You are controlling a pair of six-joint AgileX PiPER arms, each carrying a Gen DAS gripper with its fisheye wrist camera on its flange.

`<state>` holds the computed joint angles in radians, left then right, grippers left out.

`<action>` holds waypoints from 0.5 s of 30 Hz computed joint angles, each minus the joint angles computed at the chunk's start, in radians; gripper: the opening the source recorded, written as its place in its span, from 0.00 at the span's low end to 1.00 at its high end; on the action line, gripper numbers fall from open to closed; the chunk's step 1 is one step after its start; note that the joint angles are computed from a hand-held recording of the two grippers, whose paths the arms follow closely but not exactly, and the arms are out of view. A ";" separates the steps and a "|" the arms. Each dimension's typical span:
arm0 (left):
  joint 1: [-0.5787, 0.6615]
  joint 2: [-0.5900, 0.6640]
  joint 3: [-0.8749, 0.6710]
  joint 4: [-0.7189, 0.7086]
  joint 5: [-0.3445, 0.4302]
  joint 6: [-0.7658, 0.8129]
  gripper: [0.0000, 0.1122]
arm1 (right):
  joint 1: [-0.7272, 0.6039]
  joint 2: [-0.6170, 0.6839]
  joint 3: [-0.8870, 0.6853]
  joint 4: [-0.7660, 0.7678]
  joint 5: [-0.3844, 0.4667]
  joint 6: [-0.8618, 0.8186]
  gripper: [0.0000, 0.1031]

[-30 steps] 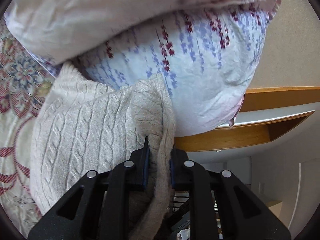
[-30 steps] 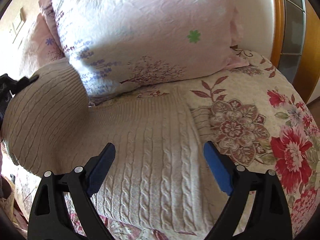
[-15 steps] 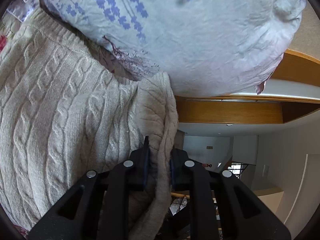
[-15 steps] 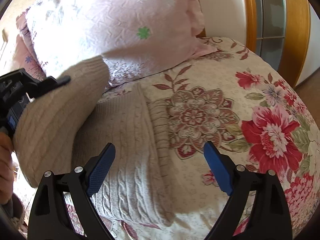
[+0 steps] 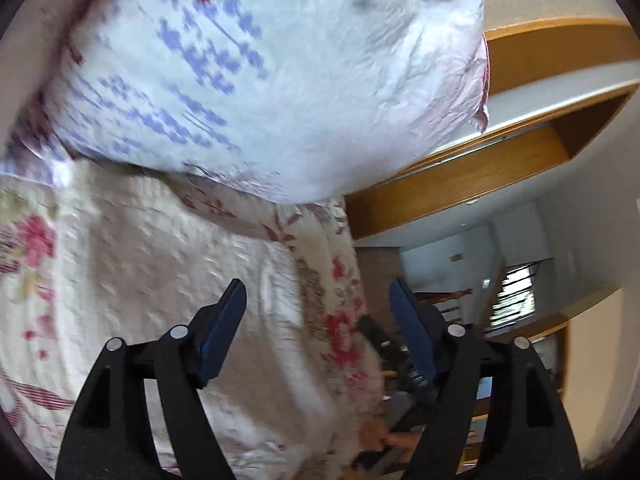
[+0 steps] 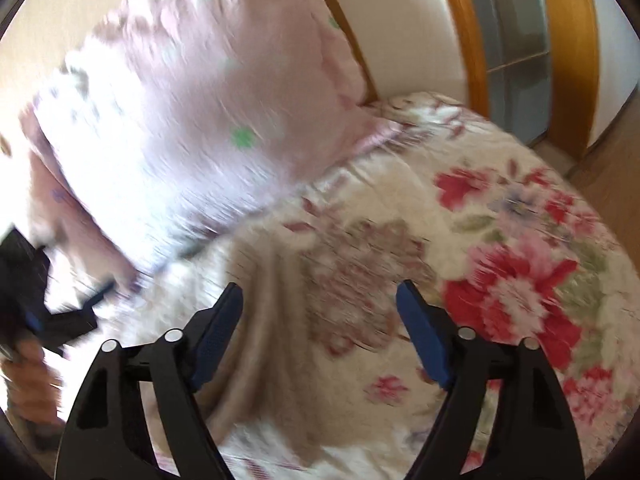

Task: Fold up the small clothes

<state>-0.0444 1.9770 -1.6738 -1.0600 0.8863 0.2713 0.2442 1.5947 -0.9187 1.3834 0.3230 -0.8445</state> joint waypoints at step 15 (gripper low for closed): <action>-0.018 -0.324 0.471 0.387 -0.326 -0.042 0.73 | 0.065 0.258 -0.338 -0.381 0.242 0.393 0.37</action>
